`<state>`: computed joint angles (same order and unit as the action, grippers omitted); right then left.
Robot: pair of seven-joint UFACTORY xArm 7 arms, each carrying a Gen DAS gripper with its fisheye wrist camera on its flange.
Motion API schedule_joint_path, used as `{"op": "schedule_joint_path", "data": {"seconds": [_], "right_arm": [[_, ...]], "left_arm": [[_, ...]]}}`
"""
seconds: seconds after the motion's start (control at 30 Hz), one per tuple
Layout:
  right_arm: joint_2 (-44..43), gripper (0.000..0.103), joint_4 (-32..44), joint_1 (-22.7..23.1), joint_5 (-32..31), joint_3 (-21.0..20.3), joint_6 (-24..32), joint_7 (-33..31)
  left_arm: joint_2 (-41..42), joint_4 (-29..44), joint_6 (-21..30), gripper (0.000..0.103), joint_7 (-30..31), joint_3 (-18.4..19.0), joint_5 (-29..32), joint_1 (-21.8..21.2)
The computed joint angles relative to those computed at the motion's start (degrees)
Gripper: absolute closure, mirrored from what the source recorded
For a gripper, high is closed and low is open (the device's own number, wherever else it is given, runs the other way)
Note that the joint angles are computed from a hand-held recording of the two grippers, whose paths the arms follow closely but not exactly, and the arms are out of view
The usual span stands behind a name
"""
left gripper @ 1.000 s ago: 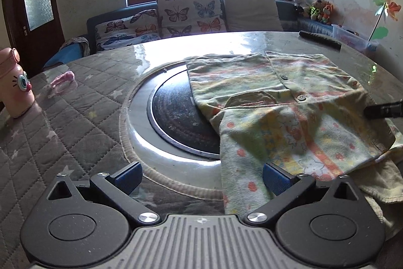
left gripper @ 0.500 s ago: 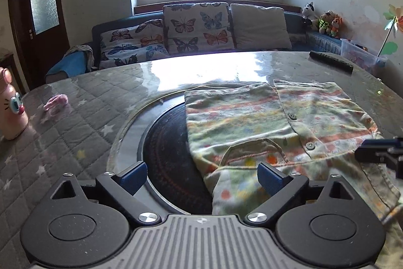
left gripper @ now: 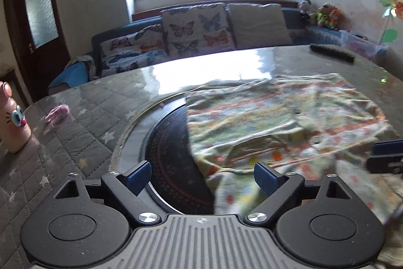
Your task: Fold clothes
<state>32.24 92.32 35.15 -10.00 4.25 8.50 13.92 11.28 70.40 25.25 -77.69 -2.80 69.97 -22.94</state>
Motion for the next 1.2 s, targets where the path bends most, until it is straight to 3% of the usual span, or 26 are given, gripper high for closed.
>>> {"op": "schedule_joint_path", "data": {"seconds": [0.37, 0.63, 0.9, 1.0, 1.07, 1.2], "right_arm": [[-5.7, 0.071, -9.7, 1.4, -1.8, -1.4, -2.1, 2.0], [-10.1, 0.070, -16.7, 1.4, -1.6, -2.2, -5.3, 6.1], [-11.9, 0.070, -19.5, 0.0, -1.0, -1.1, -7.3, 6.4], [-13.1, 0.069, -20.5, 0.4, -1.1, -1.9, -8.0, 7.3], [-14.0, 0.063, -21.4, 2.6, -2.5, -4.6, -8.4, 9.2], [-15.7, 0.061, -23.0, 5.4, -5.9, -8.0, -8.4, 12.6]], "left_arm": [[-2.3, -4.8, -0.2, 0.011, 1.3, -2.3, 8.0, -2.3], [-7.0, -9.8, -0.3, 0.011, 1.2, -4.5, 10.8, -1.1], [-12.7, -16.1, -3.2, 0.010, 8.3, -7.3, 12.7, 0.8], [-13.1, -16.9, -4.8, 0.010, 9.6, -8.4, 15.6, 1.2], [-12.1, -16.4, -5.7, 0.010, 9.6, -8.8, 17.5, 1.1], [-9.1, -13.7, -7.9, 0.012, 5.0, -8.9, 24.4, 0.2]]}}
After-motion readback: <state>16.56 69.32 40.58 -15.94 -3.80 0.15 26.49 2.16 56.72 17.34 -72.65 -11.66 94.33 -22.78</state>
